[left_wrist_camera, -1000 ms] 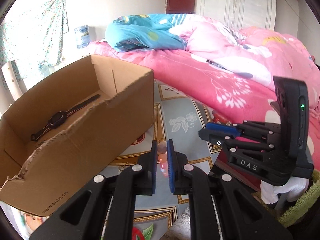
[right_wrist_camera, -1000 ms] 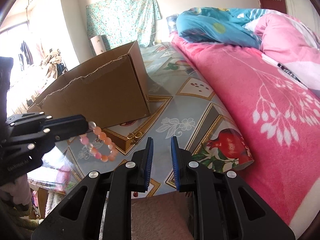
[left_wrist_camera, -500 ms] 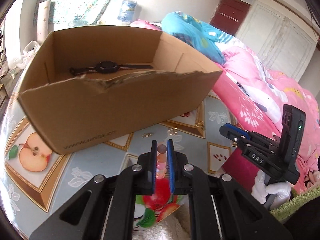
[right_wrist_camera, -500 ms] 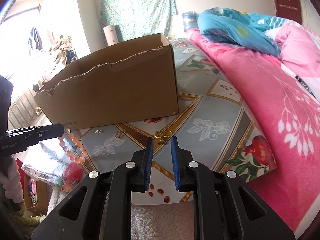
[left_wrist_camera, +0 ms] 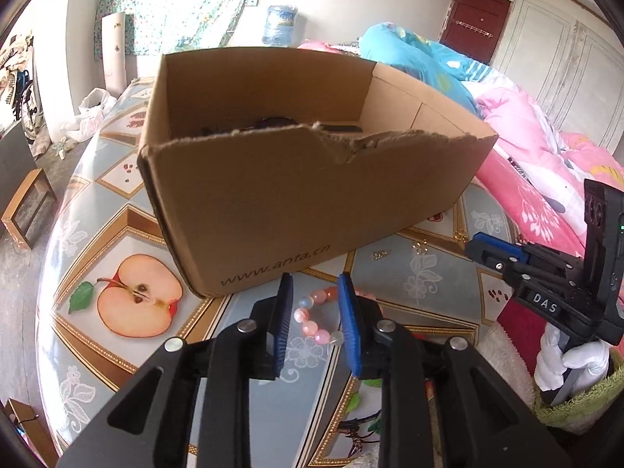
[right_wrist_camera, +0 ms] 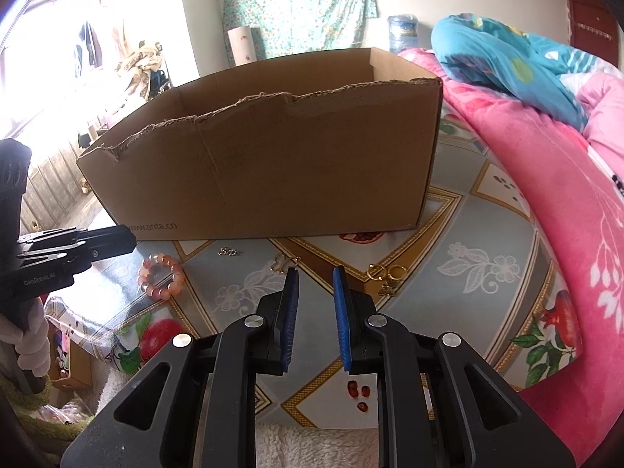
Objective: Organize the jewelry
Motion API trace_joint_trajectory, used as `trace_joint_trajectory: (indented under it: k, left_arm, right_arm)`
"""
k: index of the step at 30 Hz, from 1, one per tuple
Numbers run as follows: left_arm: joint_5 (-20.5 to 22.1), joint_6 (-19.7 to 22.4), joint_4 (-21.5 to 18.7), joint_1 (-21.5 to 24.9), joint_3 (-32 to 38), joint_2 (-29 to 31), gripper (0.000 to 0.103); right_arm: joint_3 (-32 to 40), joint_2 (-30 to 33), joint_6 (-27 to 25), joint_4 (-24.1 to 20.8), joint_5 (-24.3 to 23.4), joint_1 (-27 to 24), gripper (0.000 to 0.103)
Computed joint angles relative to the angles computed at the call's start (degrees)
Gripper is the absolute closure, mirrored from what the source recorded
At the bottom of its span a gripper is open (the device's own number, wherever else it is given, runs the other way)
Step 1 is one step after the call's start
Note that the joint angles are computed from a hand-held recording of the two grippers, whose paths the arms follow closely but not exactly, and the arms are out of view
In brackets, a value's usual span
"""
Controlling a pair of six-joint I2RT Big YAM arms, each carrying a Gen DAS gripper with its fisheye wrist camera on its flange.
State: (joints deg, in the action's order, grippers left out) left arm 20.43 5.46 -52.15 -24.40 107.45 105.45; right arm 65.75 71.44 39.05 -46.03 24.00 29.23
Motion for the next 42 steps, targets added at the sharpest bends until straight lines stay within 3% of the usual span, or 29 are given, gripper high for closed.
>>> trace_joint_trajectory:
  k: [10,21,42]
  left_arm:
    - [0.52,0.98,2.29,-1.85,1.07,1.21,0.08]
    - [-0.66,-2.71,1.59,-1.34,3.24,2.62,0.08]
    - [-4.36,-3.04,0.51,-2.06,3.91,2.75,0.081]
  right_arm:
    - [1.23,1.87,-2.13,0.08,-2.35,-1.56,0.086]
    - [-0.2,0.5,0.03,0.85,-1.19,-0.36,0.085]
    - [-3.2,-2.36,1.0,2.82,-1.49,-0.48,0.085]
